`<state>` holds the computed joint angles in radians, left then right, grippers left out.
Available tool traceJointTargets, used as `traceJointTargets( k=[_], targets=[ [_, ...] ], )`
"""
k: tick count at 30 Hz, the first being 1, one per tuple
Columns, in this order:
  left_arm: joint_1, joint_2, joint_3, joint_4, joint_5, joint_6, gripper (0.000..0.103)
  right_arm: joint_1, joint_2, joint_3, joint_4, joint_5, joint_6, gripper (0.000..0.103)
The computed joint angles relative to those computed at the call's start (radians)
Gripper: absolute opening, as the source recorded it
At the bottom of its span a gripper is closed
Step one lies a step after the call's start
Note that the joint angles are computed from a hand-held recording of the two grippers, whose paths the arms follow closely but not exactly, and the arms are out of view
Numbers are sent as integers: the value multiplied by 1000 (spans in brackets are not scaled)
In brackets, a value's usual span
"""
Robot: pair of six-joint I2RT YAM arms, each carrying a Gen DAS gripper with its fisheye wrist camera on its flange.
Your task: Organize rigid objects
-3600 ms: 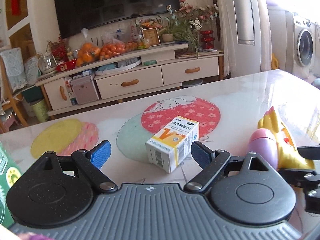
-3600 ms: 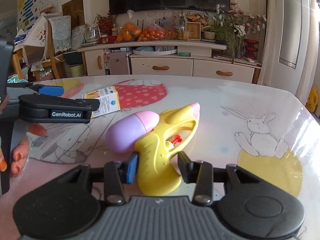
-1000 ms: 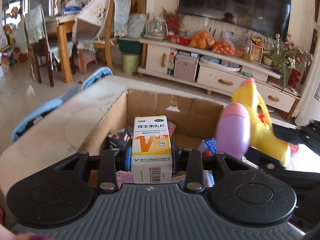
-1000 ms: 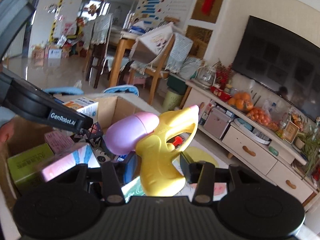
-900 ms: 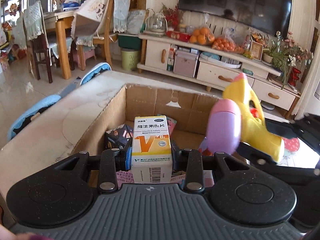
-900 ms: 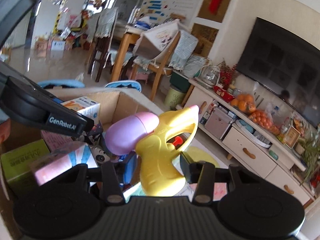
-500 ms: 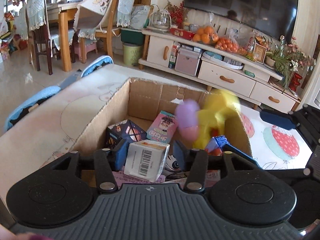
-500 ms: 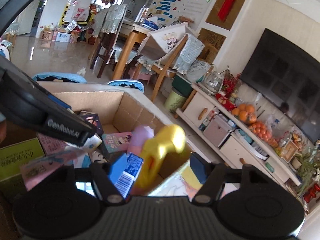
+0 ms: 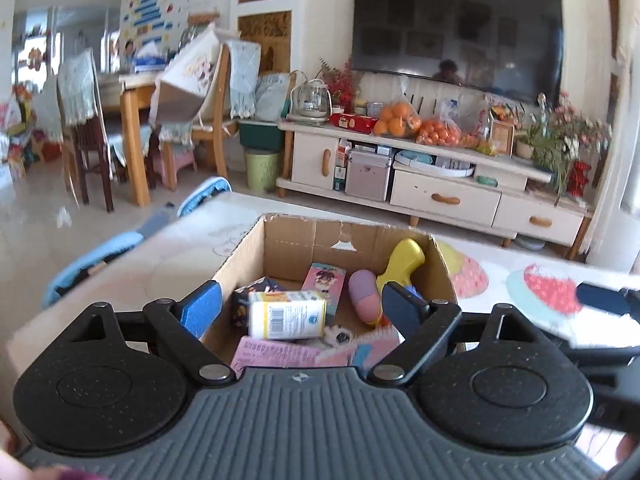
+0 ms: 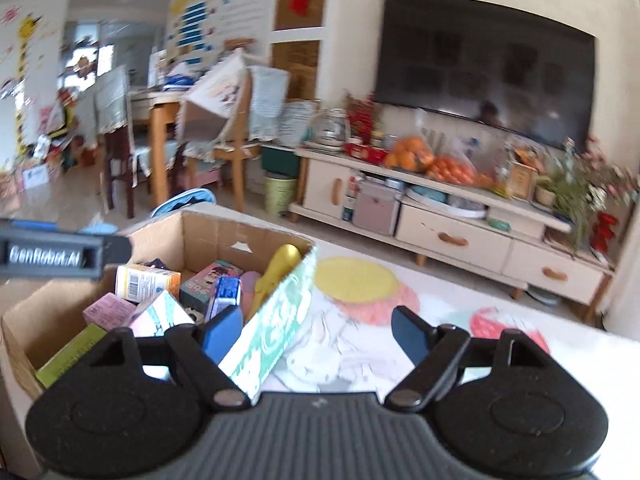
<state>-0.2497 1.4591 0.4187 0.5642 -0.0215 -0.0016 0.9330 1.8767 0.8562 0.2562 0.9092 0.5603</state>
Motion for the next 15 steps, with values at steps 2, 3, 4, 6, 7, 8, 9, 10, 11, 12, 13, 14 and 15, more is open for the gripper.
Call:
traceJointTargets(
  k=[2,3,4,6,7,8,9,10,11,12,13,14,15],
  targets=[
    [-20,-46,-51,14,-33,26,103,33,-18,1,-62,37,82,83],
    [-24,-79,-75,4,-40,33,103,50,-35,-7,-92,50,129,84],
    [-24,-108,-94,-11,-38,35,103,67,-45,-7,-122,61,168,84],
    [-26,-176,-132,-51,-39,32,103,102,-60,1,-184,80,235,84],
    [-26,-209,-151,-70,-40,32,103,120,-65,7,-215,91,267,84],
    [-23,-247,-166,-96,-39,31,103,138,-69,15,-245,102,297,84],
    [-23,-286,-179,-126,-43,27,103,158,-77,16,-274,113,328,84],
    [-22,-324,-195,-149,-46,22,103,173,-79,27,-307,119,355,85],
    [-20,-363,-210,-176,-46,19,103,188,-79,38,-343,125,381,85],
    [-24,-402,-220,-207,-50,18,103,204,-76,52,-382,133,405,85],
    [-23,-437,-230,-235,-49,19,103,215,-72,62,-402,138,418,85],
    [-20,-461,-230,-261,-47,19,103,228,-68,72,-425,141,437,85],
    [-15,-492,-234,-290,-43,20,103,240,-69,74,-436,142,448,85]
  ],
)
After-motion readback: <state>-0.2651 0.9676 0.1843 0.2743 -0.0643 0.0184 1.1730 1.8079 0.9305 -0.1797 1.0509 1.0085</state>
